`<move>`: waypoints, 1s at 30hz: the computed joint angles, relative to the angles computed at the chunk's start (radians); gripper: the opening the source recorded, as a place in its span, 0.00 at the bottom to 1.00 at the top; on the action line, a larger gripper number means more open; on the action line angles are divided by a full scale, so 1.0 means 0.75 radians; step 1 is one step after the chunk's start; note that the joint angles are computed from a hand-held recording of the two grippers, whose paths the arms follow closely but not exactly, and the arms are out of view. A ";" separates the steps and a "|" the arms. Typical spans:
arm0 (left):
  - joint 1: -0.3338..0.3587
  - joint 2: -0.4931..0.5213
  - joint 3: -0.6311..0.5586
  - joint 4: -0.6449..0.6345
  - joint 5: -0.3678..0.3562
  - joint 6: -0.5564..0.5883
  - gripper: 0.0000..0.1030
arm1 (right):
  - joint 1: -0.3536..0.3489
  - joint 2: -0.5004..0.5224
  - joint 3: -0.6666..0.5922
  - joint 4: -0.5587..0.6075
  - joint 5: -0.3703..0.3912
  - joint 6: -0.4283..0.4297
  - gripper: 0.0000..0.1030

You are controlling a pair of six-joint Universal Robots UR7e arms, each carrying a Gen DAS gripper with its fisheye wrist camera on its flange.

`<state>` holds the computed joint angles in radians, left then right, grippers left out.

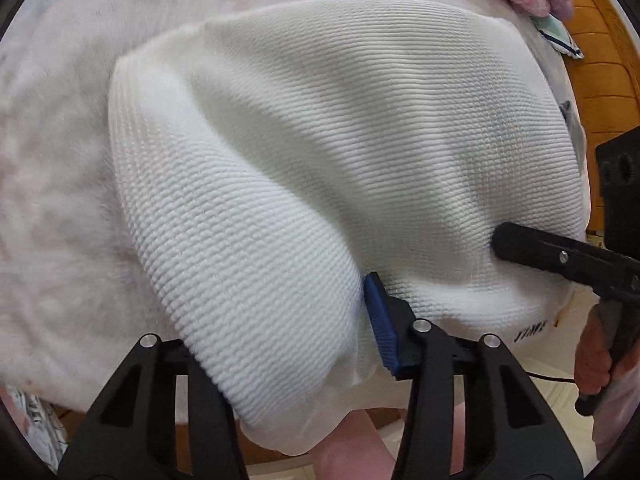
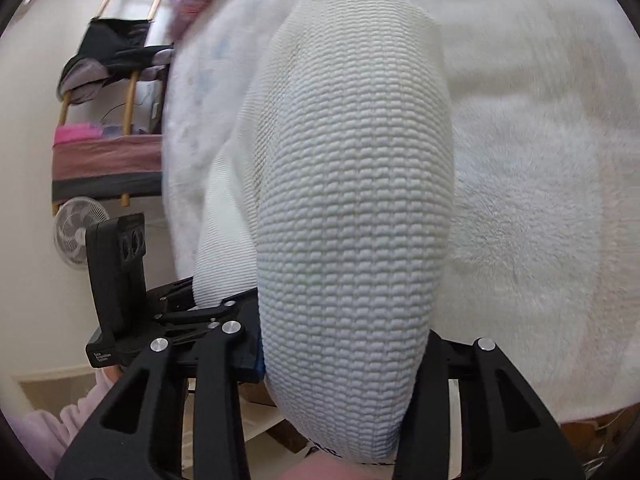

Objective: Fold large clothes
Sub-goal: 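Lift the jacket bundle with both tools and fold it over on itself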

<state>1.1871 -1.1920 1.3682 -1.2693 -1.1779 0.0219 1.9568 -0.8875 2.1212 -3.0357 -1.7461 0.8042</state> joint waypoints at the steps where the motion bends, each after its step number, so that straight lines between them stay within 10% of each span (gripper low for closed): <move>1: -0.023 -0.004 -0.011 0.008 -0.018 -0.014 0.44 | 0.031 -0.033 -0.008 0.031 -0.015 0.015 0.36; 15: -0.415 -0.043 -0.174 0.189 -0.254 -0.034 0.44 | 0.400 -0.401 -0.058 0.486 -0.305 0.532 0.35; 30: -0.767 -0.019 -0.029 -0.015 -0.600 0.139 0.44 | 0.949 -0.710 -0.192 1.541 -0.903 1.725 0.35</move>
<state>0.6121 -1.2061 1.3465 -1.2807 -1.6282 0.1264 2.6687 -1.4198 1.9776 -1.8801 -2.4231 2.0983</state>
